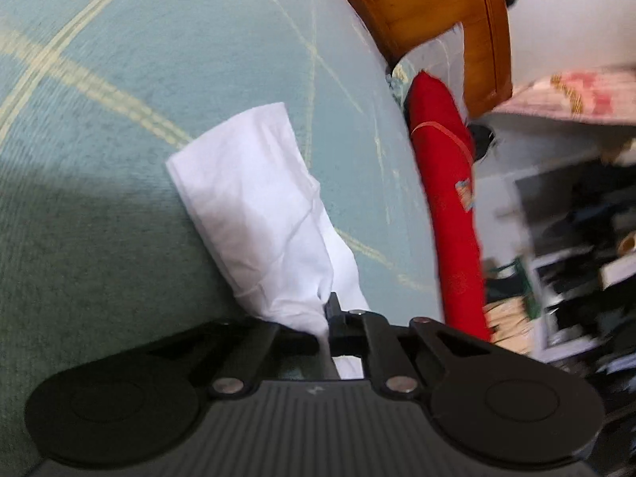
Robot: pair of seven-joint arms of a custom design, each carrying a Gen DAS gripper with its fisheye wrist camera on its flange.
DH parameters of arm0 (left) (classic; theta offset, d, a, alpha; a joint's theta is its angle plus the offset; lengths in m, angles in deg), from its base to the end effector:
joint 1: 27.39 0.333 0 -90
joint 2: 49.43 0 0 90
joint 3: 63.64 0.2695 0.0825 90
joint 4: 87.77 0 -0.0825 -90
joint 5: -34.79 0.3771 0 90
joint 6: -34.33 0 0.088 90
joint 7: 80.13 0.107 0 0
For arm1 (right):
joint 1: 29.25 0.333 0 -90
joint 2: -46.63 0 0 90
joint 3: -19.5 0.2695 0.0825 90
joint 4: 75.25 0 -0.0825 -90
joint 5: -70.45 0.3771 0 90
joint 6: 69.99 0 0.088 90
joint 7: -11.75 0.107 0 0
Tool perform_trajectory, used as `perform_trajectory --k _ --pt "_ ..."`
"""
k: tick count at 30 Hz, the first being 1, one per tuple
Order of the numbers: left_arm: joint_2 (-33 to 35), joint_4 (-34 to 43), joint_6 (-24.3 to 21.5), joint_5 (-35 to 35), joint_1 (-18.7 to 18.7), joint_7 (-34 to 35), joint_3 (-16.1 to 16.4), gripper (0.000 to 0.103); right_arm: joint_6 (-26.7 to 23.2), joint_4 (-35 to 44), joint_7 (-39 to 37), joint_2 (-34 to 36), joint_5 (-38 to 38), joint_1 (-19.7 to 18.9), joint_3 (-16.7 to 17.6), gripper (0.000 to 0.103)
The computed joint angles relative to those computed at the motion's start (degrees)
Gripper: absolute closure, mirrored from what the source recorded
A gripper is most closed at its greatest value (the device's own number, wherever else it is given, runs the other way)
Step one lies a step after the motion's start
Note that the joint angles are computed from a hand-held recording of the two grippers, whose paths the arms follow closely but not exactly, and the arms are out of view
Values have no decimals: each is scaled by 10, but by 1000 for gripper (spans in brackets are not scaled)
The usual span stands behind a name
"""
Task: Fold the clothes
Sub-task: 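Fold the held sleeve over the shirt body with the left tool and release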
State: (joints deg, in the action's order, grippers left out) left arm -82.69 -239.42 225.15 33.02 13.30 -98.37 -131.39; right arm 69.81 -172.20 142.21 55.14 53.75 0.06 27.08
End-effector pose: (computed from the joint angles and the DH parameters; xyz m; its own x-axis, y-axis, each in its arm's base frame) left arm 0.4185 -0.2121 0.3900 0.4823 -0.3026 0.8221 -0.1811 -0.9526 -0.2444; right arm 0.5148 0.3798 0.5285 0.1425 -0.9779 -0.1528 -0.8161 -0.0288 -0.5772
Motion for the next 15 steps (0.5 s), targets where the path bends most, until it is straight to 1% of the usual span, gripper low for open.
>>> perform_trajectory --k 3,6,8,11,13,15 --pt "17 8 -26 7 -25 5 30 95 -5 -6 4 -3 2 0 0 0" --pt "41 28 -63 42 -59 35 81 99 -5 -8 4 -5 2 0 1 0" --pt "58 45 -71 72 -64 52 102 101 -5 -9 3 -6 2 -1 1 0" --pt "80 72 -71 114 -58 80 119 101 -4 -11 2 -7 2 -1 1 0" --pt "106 104 -66 144 -33 107 114 101 -3 -12 1 -8 2 -1 2 0" --pt "135 138 -63 169 -4 134 102 101 -2 -13 0 -9 2 -2 2 0"
